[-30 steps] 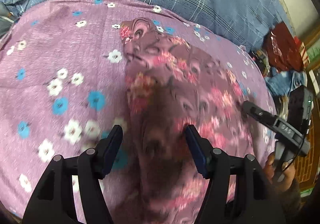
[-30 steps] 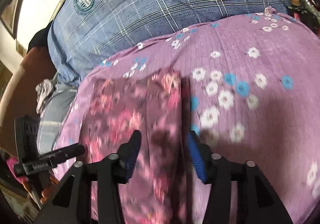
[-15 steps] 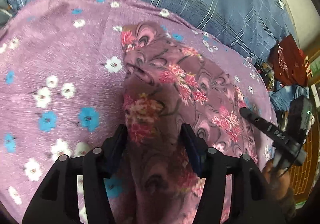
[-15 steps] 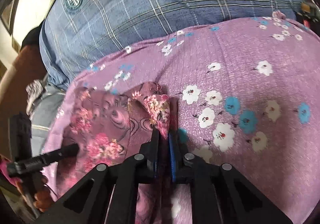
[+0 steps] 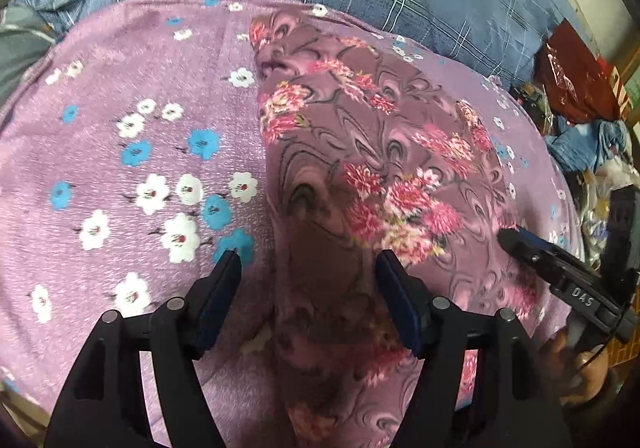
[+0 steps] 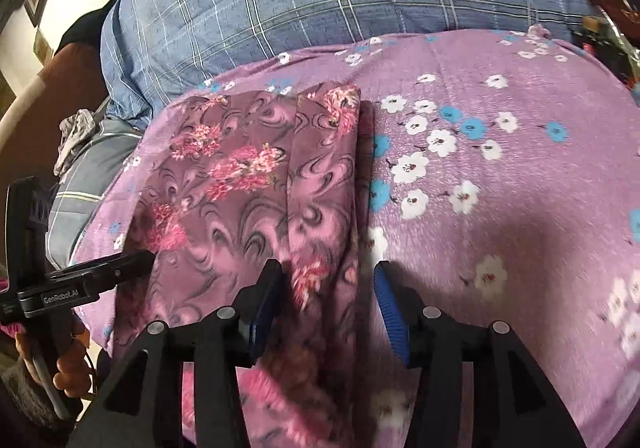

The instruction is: Fold small clothes

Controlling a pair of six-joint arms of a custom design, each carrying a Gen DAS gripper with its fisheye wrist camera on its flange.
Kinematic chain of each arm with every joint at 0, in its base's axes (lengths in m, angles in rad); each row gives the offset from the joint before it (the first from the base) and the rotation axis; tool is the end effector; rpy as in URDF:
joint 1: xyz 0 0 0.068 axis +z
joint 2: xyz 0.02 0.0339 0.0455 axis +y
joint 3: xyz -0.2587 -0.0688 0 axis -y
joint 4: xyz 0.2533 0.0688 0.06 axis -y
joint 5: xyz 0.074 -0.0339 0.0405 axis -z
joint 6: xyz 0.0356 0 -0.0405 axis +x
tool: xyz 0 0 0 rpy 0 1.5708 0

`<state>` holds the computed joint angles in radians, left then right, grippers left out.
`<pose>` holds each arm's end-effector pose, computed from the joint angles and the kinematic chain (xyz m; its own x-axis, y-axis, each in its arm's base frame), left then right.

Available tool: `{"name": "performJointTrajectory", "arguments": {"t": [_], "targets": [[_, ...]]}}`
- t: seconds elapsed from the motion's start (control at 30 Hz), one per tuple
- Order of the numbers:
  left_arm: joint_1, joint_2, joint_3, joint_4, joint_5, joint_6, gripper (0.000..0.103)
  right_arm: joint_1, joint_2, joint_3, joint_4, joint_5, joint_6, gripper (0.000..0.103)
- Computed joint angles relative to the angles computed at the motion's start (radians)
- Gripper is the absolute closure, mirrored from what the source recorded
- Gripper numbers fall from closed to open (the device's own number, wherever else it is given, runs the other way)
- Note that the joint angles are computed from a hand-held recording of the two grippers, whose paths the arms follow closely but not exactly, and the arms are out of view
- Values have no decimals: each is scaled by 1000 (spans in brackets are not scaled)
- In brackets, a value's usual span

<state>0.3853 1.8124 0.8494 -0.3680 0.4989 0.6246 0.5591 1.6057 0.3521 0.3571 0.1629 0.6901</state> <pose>0.2851 0.0973 0.0888 -0.8616 0.2047 -0.4644 0.3441 0.9082 -0.2381 0.2007 0.1188 0.0648 -0.7892 0.2472 -0.5621 0.0841 0.9503 0.2998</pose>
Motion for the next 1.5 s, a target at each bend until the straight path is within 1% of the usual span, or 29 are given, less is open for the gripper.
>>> {"name": "performJointTrajectory", "arguments": {"t": [0.1, 0.2, 0.37, 0.57, 0.8, 1.0, 1.23, 1.37, 1.5], "targets": [[23, -36, -39, 2, 5, 30, 33, 30, -78, -43, -54, 33, 46, 53], [32, -47, -56, -5, 9, 48, 34, 54, -147, -104, -64, 48, 122, 50], [44, -88, -86, -20, 15, 75, 34, 109, -241, -127, -157, 115, 200, 49], [73, -128, -104, -44, 28, 113, 34, 142, -295, -128, -221, 144, 242, 49], [76, -139, -100, -59, 17, 115, 34, 156, -315, -148, -224, 153, 283, 48], [58, -139, -92, -69, -1, 105, 34, 130, -337, -183, -185, 145, 283, 48], [33, -98, -2, -149, 2, 90, 33, 123, -304, -202, -96, 119, 251, 47], [31, -28, 87, -173, -10, 35, 33, 111, -257, -207, -25, 97, 227, 47], [10, 69, 214, -219, -17, -31, 33, 36, -193, -161, 18, 44, 145, 46]]}}
